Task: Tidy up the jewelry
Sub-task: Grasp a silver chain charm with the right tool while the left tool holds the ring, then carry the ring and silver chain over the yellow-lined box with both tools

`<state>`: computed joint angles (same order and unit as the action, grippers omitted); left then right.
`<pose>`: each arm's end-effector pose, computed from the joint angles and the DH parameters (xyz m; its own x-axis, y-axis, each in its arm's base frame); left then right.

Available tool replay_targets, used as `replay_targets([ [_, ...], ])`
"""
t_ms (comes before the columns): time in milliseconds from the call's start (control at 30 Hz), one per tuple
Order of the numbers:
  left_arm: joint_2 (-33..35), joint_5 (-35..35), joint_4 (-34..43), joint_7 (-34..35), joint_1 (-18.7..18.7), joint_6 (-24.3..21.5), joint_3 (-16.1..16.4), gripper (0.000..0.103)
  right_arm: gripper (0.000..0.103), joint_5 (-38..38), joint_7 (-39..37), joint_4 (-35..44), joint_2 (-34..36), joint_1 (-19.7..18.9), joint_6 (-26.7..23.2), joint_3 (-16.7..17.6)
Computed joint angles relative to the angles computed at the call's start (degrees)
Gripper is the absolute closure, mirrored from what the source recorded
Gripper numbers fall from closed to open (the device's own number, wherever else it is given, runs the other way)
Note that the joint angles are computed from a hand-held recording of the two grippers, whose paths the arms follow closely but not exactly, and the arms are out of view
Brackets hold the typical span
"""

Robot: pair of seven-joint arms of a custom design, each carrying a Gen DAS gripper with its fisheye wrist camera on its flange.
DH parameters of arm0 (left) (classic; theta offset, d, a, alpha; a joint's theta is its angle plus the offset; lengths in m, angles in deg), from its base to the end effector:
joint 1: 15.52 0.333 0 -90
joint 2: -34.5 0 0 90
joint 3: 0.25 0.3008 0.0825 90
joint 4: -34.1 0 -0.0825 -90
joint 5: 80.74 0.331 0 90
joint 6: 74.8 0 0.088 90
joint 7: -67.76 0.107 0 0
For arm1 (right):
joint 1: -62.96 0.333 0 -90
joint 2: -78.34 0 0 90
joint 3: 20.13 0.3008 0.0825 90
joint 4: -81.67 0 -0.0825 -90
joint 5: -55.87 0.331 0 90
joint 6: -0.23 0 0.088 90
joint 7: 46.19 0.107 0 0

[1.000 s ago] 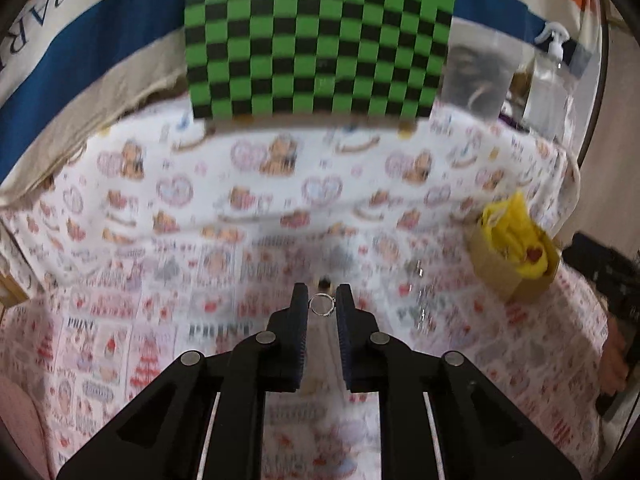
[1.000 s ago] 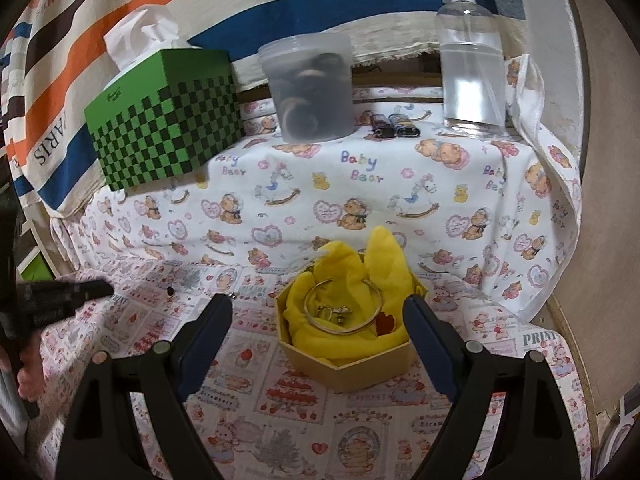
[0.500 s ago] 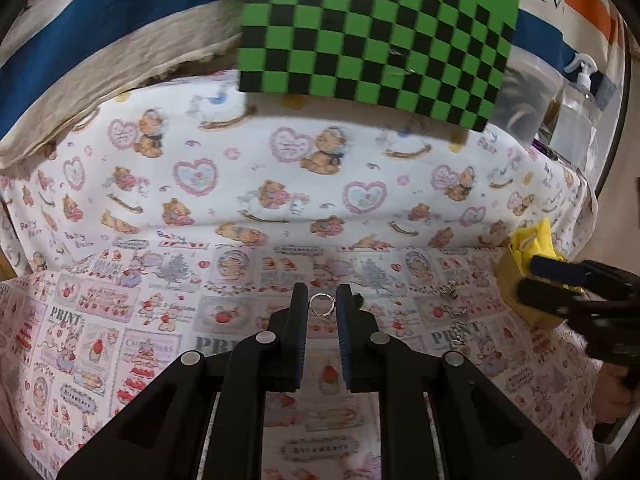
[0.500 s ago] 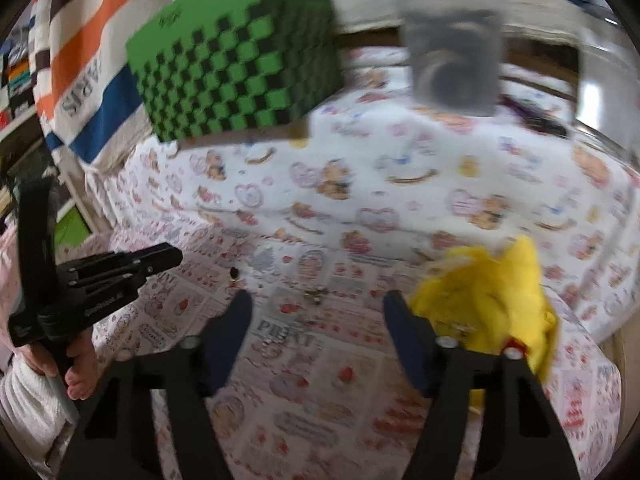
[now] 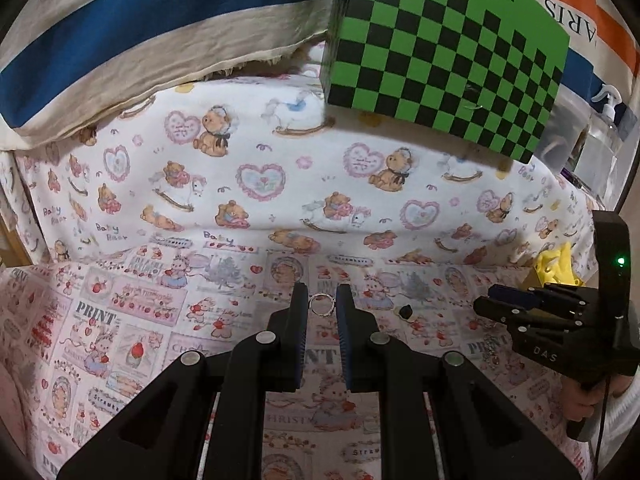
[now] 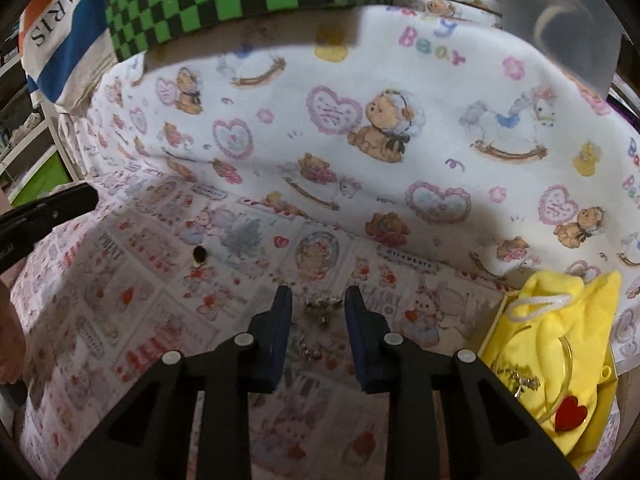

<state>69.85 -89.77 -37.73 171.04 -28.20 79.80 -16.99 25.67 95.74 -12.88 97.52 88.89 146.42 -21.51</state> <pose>0.6575 -0.2870 0.5148 -0.5360 -0.8320 0.1430 -0.5995 0.2560 -0.7583 0.5820 0.2756 0.4876 -0.0985 -0.9939 -0.0505 -0.7664 0.1082 -0.6332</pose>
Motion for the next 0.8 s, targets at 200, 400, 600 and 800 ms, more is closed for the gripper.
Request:
replay_targets([
  [200, -0.5, 0.1, -1.2, 0.7, 0.1, 0.9, -0.3, 0.09, 0.084, 0.1, 0.1, 1.6, 1.0, 0.5, -1.1, -0.4],
  [400, -1.5, -1.2, -2.4, 2.0, 0.8, 1.5, -1.3, 0.09, 0.084, -4.6, 5.9, -5.8, -5.2, 1.0, 2.1, -0.4],
  [600, -3.6, -1.1, -5.8, 2.6, 0.6, 3.8, -1.2, 0.09, 0.084, -8.4, 12.9, -12.5, -10.7, -0.1, 4.0, 1.7],
  [800, -5.0, -1.1, -8.2, 4.2, 0.8, 6.0, -1.9, 0.09, 0.084, -16.3, 22.1, -16.5, -14.8, -1.1, 4.2, 3.7],
])
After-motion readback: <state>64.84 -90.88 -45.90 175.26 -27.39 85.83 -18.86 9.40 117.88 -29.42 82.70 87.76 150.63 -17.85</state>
